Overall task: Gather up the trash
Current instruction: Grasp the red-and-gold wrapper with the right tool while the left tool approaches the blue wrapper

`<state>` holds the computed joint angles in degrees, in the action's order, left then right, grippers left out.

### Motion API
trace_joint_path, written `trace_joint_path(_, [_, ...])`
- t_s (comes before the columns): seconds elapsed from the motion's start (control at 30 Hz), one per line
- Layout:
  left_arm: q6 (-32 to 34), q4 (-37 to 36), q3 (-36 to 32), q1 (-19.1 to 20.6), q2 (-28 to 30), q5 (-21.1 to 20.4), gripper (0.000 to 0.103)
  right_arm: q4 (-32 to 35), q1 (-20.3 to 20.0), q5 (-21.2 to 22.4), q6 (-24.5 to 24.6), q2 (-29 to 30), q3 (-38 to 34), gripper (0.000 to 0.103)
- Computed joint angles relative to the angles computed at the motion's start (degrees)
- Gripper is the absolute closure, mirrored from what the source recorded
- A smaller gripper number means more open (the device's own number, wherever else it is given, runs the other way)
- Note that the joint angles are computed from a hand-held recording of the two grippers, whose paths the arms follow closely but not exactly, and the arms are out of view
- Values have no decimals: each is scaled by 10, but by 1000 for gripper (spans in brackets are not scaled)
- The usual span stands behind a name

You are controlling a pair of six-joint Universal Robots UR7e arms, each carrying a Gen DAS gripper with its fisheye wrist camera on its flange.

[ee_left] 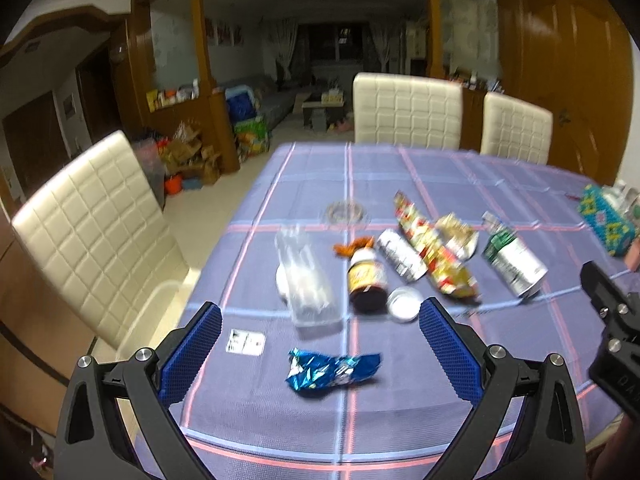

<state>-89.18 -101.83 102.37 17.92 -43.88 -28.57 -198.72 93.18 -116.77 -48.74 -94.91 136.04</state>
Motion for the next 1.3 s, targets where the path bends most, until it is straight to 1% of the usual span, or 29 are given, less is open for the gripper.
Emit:
trace_joint_path(0.07, [40,-58,15,21,0,-32,6,15,-13,0,-2,18,-6,12])
trace_joint_path(0.1, [66,-95,23,33,1,-52,6,27,-20,-4,-1,32,-12,16])
trace_joint_path(0.17, [105,-143,28,53,7,-83,6,52,-29,-17,5,56,-27,21])
trace_joint_path(0.27, [133,-172,25,76,19,-109,6,94,-41,-29,22,91,-52,23])
trace_joint_path(0.33, [141,-176,18,90,29,-119,6,114,-47,-34,29,114,-69,23])
trace_joint_path(0.5, [164,-196,7,124,44,-159,7,124,-54,-35,24,162,-101,24])
trace_joint_path(0.63, [162,-174,-9,128,56,-142,8,138,-53,-42,23,193,-127,24])
trace_joint_path(0.73, [161,-175,-9,128,57,-136,8,149,-52,-48,22,214,-143,29])
trace_joint_path(0.83, [167,-179,-9,132,56,-132,8,163,-51,-51,26,225,-154,37])
trace_joint_path(0.87, [167,-180,-8,131,56,-131,8,168,-52,-50,28,227,-157,42])
trace_joint_path(0.9, [168,-181,-8,131,56,-131,9,177,-53,-50,31,230,-161,50])
trace_joint_path(0.93, [173,-184,-8,135,55,-128,9,186,-53,-51,35,232,-164,52])
trace_joint_path(1.03, [176,-187,-8,135,54,-123,18,188,-56,-38,37,229,-162,59])
trace_joint_path(1.07, [177,-187,-8,134,54,-120,23,182,-57,-33,35,228,-160,63])
trace_joint_path(1.13, [179,-188,-8,133,55,-119,27,178,-58,-24,31,223,-154,66])
trace_joint_path(1.2, [181,-190,-9,131,55,-115,37,179,-58,-19,30,218,-150,71])
trace_joint_path(1.23, [180,-189,-8,130,54,-114,47,176,-58,-18,29,216,-148,72])
trace_joint_path(1.3, [175,-186,-6,130,50,-113,62,178,-59,-13,31,210,-144,73])
